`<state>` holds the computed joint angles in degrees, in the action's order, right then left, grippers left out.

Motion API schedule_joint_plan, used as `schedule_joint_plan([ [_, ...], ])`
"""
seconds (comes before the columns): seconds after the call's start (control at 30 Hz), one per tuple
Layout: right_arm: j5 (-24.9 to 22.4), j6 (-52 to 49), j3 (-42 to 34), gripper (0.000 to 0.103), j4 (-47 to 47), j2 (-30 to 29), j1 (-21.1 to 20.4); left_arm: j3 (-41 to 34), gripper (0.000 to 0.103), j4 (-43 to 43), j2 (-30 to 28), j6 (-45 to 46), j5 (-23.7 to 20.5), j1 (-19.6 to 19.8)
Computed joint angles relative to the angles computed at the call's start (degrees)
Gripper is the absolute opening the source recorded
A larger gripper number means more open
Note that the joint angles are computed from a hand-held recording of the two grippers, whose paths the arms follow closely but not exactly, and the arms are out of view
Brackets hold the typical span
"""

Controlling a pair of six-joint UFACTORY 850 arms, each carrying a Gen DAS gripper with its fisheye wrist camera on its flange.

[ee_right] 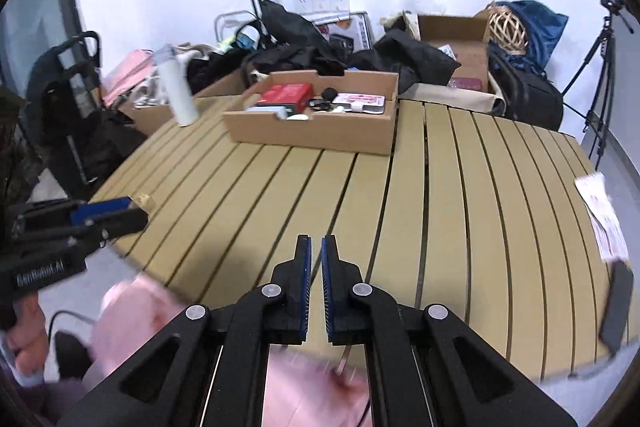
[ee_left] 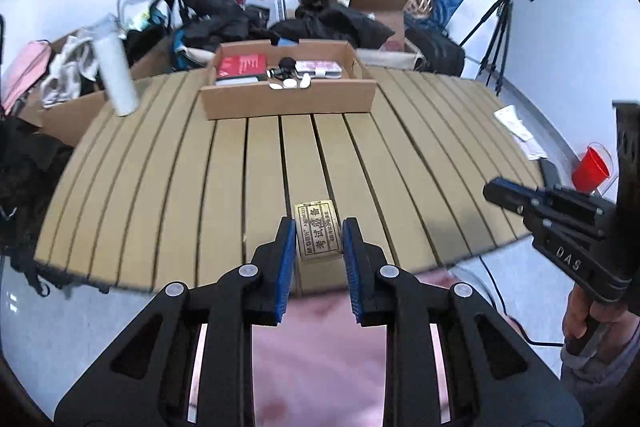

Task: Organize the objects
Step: 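Carry the wooden block into the tray with the left gripper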

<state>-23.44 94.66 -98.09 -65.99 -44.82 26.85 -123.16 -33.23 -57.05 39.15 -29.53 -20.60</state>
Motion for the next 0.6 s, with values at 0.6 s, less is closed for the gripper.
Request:
schedule_joint_plan([
  [0.6, -1.07, 8.45, 4.62, 0.006, -6.43, 3.53, 3.42, 5.49, 0.020, -4.54, 4.10, 3.78, 1.71, 0.38],
])
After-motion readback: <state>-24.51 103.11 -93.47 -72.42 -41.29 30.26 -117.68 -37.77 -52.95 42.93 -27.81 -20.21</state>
